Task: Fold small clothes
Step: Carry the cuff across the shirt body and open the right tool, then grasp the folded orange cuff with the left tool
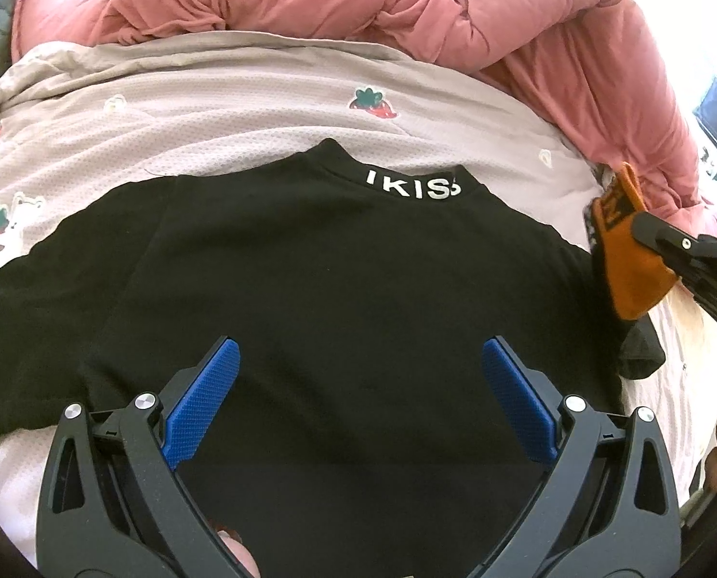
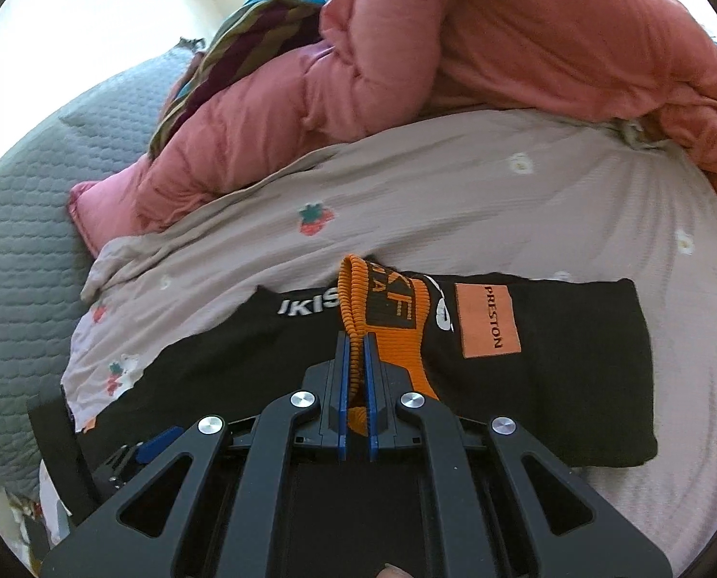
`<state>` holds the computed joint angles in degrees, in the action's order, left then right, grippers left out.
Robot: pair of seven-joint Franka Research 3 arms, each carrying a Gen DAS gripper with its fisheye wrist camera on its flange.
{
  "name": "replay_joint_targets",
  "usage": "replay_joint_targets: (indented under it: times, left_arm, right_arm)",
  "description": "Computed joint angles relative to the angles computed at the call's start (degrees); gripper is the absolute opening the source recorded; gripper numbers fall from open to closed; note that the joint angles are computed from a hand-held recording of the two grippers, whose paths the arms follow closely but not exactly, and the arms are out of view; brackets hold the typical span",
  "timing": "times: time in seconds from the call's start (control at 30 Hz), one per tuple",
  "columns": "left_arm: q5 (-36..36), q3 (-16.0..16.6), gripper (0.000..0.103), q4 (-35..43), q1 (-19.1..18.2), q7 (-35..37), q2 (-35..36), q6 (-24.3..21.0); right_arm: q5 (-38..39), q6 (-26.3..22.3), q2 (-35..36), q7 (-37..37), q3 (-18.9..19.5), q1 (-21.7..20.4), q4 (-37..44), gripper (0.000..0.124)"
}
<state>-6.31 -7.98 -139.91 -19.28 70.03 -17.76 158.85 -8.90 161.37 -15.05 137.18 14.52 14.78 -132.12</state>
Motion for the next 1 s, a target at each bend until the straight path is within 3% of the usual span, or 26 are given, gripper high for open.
replay_joint_targets:
  times: [0.1,0.2,0.4,0.5,0.57,0.77,0.93,1.0]
  left_arm:
    - [-2.5,1.2,0.095,-0.1,-1.3,2.0,0.2,0.4]
    - [-9.6,4.2,0.095,-0.3,-4.8,8.3,0.6,1.5]
    - [-17.7,4.7,0.091,-0.2,-6.9,15.0,1.3,3.1]
    - [-23.9,5.8,0.081,0.5,-9.1,20.1,2.0,3.5]
    - [-30.2,6.9,0.07,0.9,-11.0,24.9,2.3,3.1]
    - [-50.8,8.7,0.045,4.2,-14.7,40.2,4.8,0.8]
    - [-63.1,8.2,0.038,7.1,-13.9,47.5,7.5,-6.5]
    - [-64.2,6.7,0.038,7.6,-12.8,47.5,8.3,-6.8]
  right_arm:
    - [0.4,0.3,1.7,-0.5,0.0,0.7,1.4,0.005]
    - [0.6,0.6,3.3,-0.7,-0.4,1.5,2.3,0.006]
    - [3.3,3.4,4.2,-3.5,-1.9,3.3,1.6,0.008]
    - [1.3,3.3,3.1,-1.8,-1.1,1.9,0.6,0.013]
    - [0.0,2.8,2.1,-0.6,-0.7,1.0,-0.5,0.022]
    - [-0.5,2.0,-3.8,2.5,0.1,-2.2,-6.9,0.03]
    - [0.8,2.5,-10.3,3.4,0.8,-5.1,-13.3,0.032]
    - [1.9,3.2,-12.4,3.0,1.0,-5.7,-15.7,0.032]
